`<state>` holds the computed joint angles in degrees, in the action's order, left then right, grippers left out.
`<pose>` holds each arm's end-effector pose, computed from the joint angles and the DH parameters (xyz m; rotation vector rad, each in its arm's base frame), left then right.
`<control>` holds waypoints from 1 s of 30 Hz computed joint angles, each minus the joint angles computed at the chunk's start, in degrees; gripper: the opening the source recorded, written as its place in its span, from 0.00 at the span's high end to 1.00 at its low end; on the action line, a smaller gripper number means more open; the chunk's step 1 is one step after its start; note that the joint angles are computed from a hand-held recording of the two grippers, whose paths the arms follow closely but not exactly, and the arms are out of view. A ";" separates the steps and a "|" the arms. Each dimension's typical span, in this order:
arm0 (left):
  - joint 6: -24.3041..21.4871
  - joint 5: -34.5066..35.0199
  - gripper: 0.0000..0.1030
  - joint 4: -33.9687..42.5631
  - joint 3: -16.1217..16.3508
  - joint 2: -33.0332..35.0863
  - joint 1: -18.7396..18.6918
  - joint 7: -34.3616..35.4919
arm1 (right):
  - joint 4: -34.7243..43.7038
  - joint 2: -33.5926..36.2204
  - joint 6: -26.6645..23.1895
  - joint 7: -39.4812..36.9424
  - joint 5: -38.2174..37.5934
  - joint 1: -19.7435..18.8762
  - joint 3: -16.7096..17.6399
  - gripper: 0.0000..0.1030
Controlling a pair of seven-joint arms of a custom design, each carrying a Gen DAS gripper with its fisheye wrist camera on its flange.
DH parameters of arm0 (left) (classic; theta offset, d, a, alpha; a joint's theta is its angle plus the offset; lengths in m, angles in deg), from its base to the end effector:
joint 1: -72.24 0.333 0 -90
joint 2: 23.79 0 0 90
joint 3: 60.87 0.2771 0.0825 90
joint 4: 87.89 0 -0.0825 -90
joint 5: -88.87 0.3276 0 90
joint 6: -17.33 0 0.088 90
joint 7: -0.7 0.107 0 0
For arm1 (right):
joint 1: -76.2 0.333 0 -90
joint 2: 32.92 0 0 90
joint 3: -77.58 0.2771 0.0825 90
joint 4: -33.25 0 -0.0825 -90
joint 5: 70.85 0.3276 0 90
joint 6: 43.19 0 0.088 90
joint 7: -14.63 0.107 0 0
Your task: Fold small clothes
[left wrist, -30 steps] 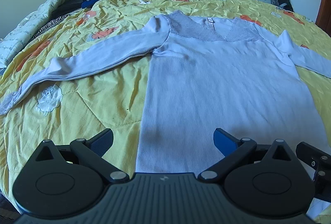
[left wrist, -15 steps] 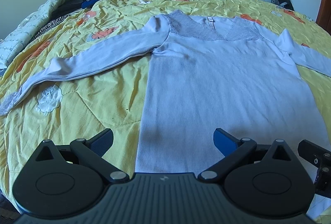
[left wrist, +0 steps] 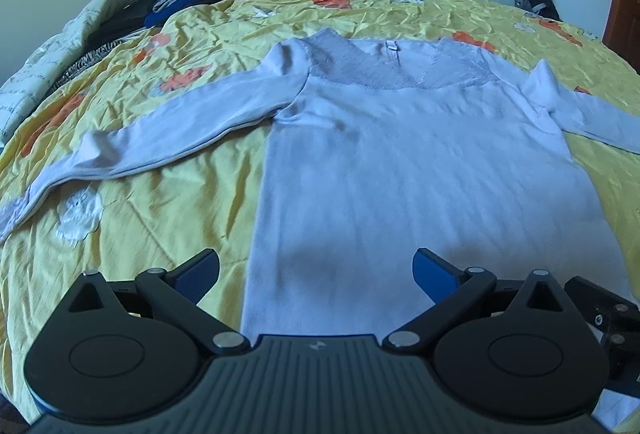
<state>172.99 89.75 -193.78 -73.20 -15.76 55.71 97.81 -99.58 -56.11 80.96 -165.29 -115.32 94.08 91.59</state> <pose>0.5194 -0.2792 0.5190 -1.1917 2.3318 -0.8433 0.3666 0.2066 0.5141 -1.1472 2.2976 -0.9464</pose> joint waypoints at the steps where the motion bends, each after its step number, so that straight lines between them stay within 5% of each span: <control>1: -0.15 0.32 0.00 0.34 -0.01 0.26 -0.19 -0.25 | -0.07 -0.03 0.15 0.00 -0.06 -0.04 -0.10 0.01; 19: 2.03 2.81 0.00 4.18 0.12 4.38 -2.42 -1.87 | -8.21 -5.23 9.84 5.68 -8.62 -5.24 -1.61 0.01; 30: 4.72 -0.82 0.00 6.09 -0.73 7.39 -3.27 1.31 | -24.52 -20.40 23.78 15.07 -13.56 -18.70 -6.99 0.01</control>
